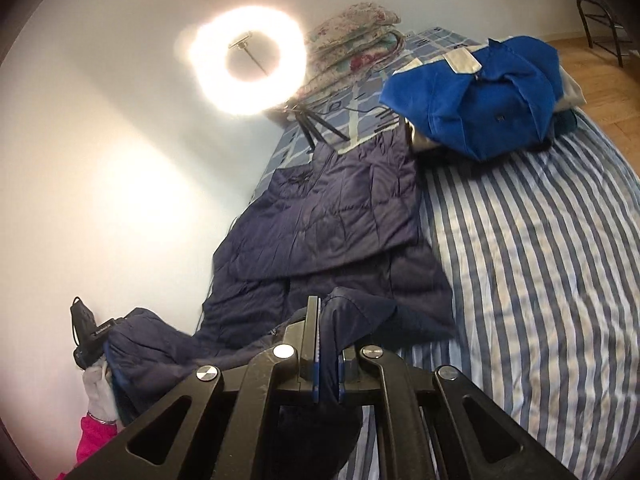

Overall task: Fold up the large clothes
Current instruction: 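Lift the jacket side edge and fold it toward the jacket center with both tools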

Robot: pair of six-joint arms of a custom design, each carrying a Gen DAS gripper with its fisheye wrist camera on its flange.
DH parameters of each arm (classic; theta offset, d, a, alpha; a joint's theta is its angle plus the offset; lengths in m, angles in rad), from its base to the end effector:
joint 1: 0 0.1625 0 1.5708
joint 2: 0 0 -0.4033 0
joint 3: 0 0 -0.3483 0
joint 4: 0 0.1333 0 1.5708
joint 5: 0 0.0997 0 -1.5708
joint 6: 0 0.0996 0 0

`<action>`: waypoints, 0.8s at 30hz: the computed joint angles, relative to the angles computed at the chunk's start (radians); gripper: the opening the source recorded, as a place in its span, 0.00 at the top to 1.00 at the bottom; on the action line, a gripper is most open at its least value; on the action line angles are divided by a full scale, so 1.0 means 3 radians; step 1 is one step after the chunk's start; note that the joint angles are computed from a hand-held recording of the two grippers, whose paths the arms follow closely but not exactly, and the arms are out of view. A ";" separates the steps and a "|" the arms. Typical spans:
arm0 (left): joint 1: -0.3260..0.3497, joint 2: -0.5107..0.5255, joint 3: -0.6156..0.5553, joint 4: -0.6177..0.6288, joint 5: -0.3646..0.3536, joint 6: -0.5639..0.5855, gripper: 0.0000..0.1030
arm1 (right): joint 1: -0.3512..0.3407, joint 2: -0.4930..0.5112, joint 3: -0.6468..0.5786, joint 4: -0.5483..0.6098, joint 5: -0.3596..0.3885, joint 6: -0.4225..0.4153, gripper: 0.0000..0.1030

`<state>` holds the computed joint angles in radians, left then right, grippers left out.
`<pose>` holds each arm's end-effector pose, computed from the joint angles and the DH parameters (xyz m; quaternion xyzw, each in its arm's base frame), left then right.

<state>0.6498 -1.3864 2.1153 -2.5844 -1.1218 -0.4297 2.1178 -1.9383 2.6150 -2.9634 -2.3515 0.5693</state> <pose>-0.2552 -0.4156 0.2689 0.2041 0.9438 -0.2457 0.0855 0.1831 -0.1792 0.3328 -0.1430 -0.8646 0.4636 0.1307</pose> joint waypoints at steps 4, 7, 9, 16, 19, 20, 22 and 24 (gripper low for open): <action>0.0121 0.0367 -0.0269 -0.0204 0.0025 0.0174 0.94 | -0.0416 0.0109 -0.0168 -0.0218 0.0202 -0.0432 0.97; 0.0202 0.0625 -0.0468 -0.0322 0.0054 0.0282 0.94 | -0.0696 0.0216 -0.0282 -0.0376 0.0355 -0.0696 0.97; 0.0270 0.0834 -0.0645 -0.0390 0.0068 0.0348 0.95 | -0.0920 0.0312 -0.0368 -0.0485 0.0463 -0.0884 0.97; 0.0524 0.1460 -0.1204 -0.0512 0.0123 0.0573 0.95 | -0.1614 0.0602 -0.0591 -0.0829 0.0817 -0.1339 0.97; 0.0607 0.1737 -0.1430 -0.0460 0.0213 0.0703 0.95 | -0.1838 0.0783 -0.0697 -0.0912 0.0892 -0.1465 0.97; 0.0621 0.1792 -0.1464 -0.0464 0.0229 0.0739 0.95 | -0.1893 0.0864 -0.0736 -0.0944 0.0892 -0.1520 0.98; 0.0658 0.1940 -0.1552 -0.0486 0.0281 0.0814 0.95 | -0.1970 0.1023 -0.0809 -0.0997 0.0863 -0.1624 0.98; 0.0713 0.2073 -0.1633 -0.0523 0.0291 0.0865 0.95 | -0.2041 0.1173 -0.0873 -0.1035 0.0807 -0.1736 0.97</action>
